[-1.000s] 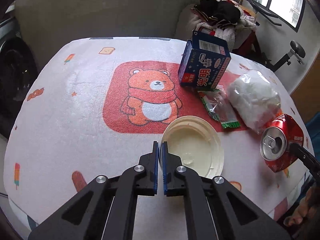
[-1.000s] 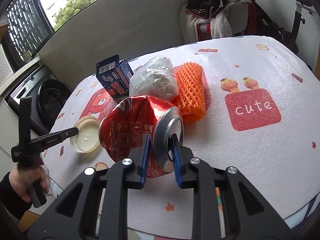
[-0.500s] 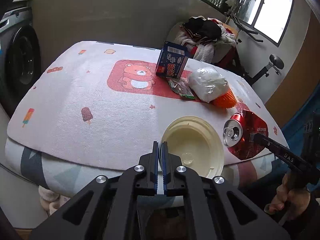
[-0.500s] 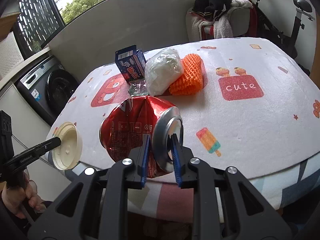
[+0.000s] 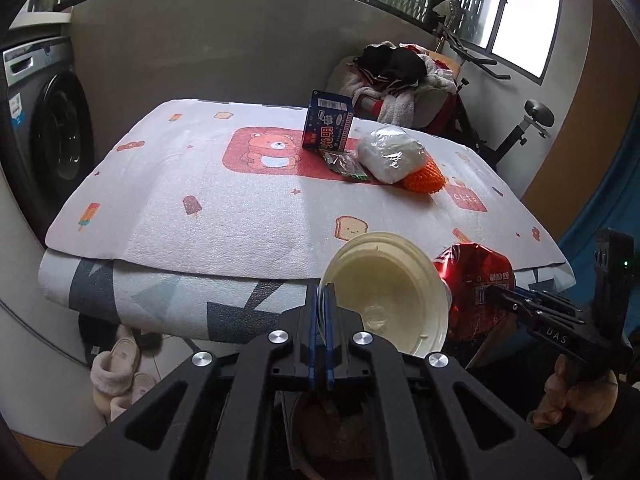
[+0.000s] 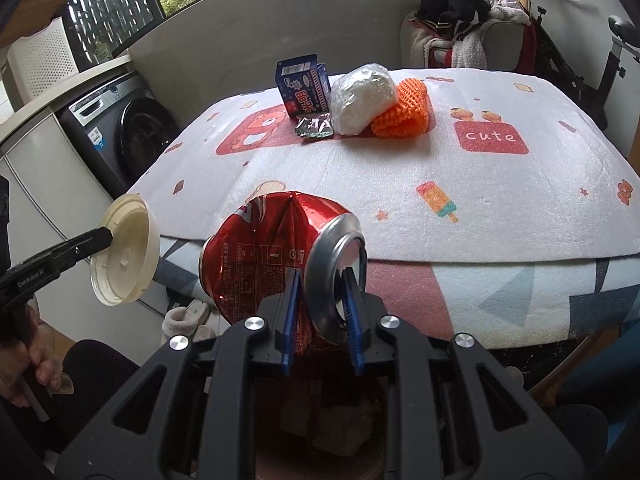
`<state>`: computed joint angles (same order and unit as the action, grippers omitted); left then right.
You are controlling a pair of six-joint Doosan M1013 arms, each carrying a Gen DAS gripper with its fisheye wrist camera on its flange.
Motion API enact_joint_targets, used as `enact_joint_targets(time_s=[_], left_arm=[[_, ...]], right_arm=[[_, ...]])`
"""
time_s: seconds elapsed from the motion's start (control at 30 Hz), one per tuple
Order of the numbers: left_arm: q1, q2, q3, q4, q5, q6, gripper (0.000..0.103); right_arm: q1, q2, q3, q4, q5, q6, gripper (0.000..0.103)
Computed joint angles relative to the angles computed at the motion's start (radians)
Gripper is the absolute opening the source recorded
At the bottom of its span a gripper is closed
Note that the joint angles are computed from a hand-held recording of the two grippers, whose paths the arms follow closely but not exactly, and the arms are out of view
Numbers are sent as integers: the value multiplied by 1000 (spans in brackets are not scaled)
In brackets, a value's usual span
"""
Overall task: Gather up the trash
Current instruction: 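Carry the can and the lid down over the bin with both tools, then open the right tool over the bin to drop the red can, then lower the cream lid into the bin and open the left tool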
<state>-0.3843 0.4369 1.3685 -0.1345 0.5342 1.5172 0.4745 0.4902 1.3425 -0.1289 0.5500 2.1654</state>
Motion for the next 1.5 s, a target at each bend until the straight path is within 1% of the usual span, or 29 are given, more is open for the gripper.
enact_joint_targets(time_s=[0.1,0.2,0.27,0.37,0.47,0.6,0.73,0.9,0.97,1.0,1.03,1.1,1.17,1.2,1.23,1.33,1.4,1.5], left_arm=[[1,-15,26,9,-14,-14,4],[3,-25,45,13,-23,-28,4],[3,-32,58,11,-28,-28,4],[2,-38,71,8,-30,-24,4],[2,-41,79,0,-33,-16,4],[2,-42,81,-11,-33,-2,4],[0,-40,82,-18,-31,6,4],[-2,-38,82,-26,-26,13,4],[-2,-36,81,-32,-22,19,4],[-2,-36,81,-34,-21,21,4],[-3,-36,81,-37,-20,26,4],[-4,-35,83,-43,-19,36,4],[-6,-34,86,-41,-19,41,4],[-8,-32,87,-34,-17,38,4],[-11,-29,87,-26,-13,34,4],[-16,-18,85,-35,5,58,4],[-21,-10,81,-35,19,78,4],[-24,5,77,-54,48,111,4]], right_arm=[[10,-1,14,43,14,-58,24],[23,11,6,74,62,-119,24],[27,28,-12,109,113,-170,24],[31,67,-60,146,236,-230,24],[26,103,-96,192,339,-255,24],[19,136,-128,223,425,-260,24],[16,159,-151,240,481,-261,24],[14,169,-162,253,503,-264,25],[16,169,-163,253,504,-263,27],[15,167,-160,261,498,-268,34],[14,162,-154,263,486,-268,44],[15,147,-137,250,448,-257,50],[21,125,-116,208,393,-226,56],[24,111,-101,183,358,-208,68],[28,97,-85,151,320,-182,77],[37,60,-43,54,222,-105,86],[42,44,-25,-10,178,-53,88],[50,23,1,-131,124,51,94]])
